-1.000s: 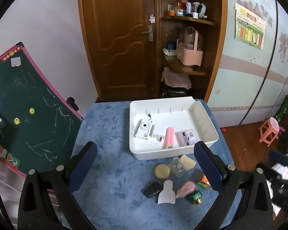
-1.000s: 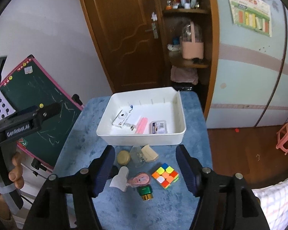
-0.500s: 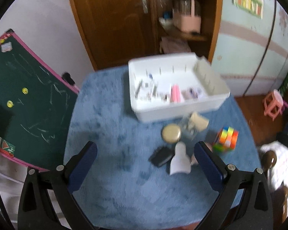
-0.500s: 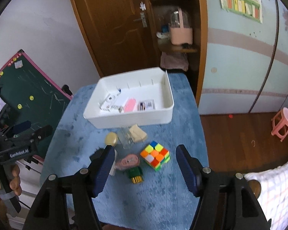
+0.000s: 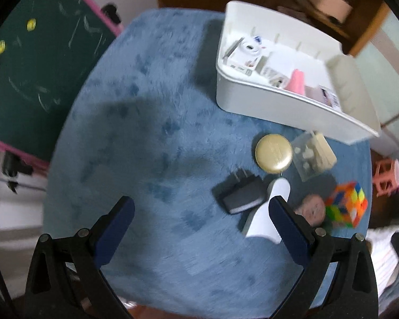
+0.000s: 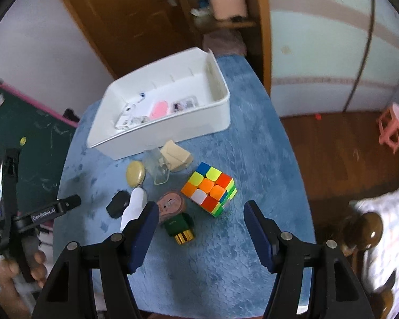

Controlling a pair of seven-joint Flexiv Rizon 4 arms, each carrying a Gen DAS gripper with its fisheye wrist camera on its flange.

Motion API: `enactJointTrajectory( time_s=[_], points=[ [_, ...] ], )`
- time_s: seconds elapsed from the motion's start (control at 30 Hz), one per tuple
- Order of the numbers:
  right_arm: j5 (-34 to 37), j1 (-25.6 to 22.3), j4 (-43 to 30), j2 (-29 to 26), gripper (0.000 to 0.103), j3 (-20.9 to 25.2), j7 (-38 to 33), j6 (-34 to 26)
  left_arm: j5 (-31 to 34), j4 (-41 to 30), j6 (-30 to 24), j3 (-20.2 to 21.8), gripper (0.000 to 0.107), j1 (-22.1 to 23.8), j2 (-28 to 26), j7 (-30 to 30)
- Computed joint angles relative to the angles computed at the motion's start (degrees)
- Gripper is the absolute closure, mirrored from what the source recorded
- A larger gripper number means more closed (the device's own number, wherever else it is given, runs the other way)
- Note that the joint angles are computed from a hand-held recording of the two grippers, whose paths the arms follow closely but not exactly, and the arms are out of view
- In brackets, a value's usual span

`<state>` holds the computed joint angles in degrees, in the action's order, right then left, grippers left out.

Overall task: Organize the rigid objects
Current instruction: 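Grasp the black plug charger with the left gripper while the right grasps the Rubik's cube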

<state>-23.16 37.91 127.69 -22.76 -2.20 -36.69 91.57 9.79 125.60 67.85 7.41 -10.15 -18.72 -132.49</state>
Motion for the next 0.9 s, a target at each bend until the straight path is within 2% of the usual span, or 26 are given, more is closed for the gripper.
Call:
enactJointTrajectory(
  time_s=[0.1,0.2,0.27,0.33,0.47,0.7,0.9],
  points=[
    [4.0,-5.98,-4.86,-3.36,0.036,6.93,-0.19,-3.64,-4.38,-1.36,0.23,-1.33,0.006,1.31,-3.27,-0.98],
    [7.04,-9.15,-10.89,-7.17,0.036,10.98,0.08,-10.08,-10.93,-1.57,0.6,-3.64,0.006,3.38,-5.98,-0.57],
    [7.77,-9.01,-14.5,-9.08,0.036,11.23,1.06,-15.39,-13.88,-1.86,0.82,-4.1,0.006,3.61,-7.42,-0.97],
    [8.81,-9.62,-17.53,-11.3,0.036,12.26,0.71,-17.59,-14.41,-2.77,-0.45,-3.11,0.006,2.56,-8.3,-2.14],
    [8.28,-8.05,-22.8,-13.88,0.036,11.36,1.77,-27.28,-15.4,-3.84,-2.79,-2.62,0.006,1.68,-9.73,-4.22],
    [9.46,-8.38,-27.04,-16.28,0.036,12.31,-0.51,-32.6,-15.74,-5.48,-4.38,-2.96,0.006,0.74,-11.96,-5.31],
    [13.6,-10.26,-29.07,-18.04,0.035,14.36,-2.5,-33.82,-14.99,-6.3,-6.5,-2.35,0.007,-0.27,-13.14,-7.8]
  ],
)
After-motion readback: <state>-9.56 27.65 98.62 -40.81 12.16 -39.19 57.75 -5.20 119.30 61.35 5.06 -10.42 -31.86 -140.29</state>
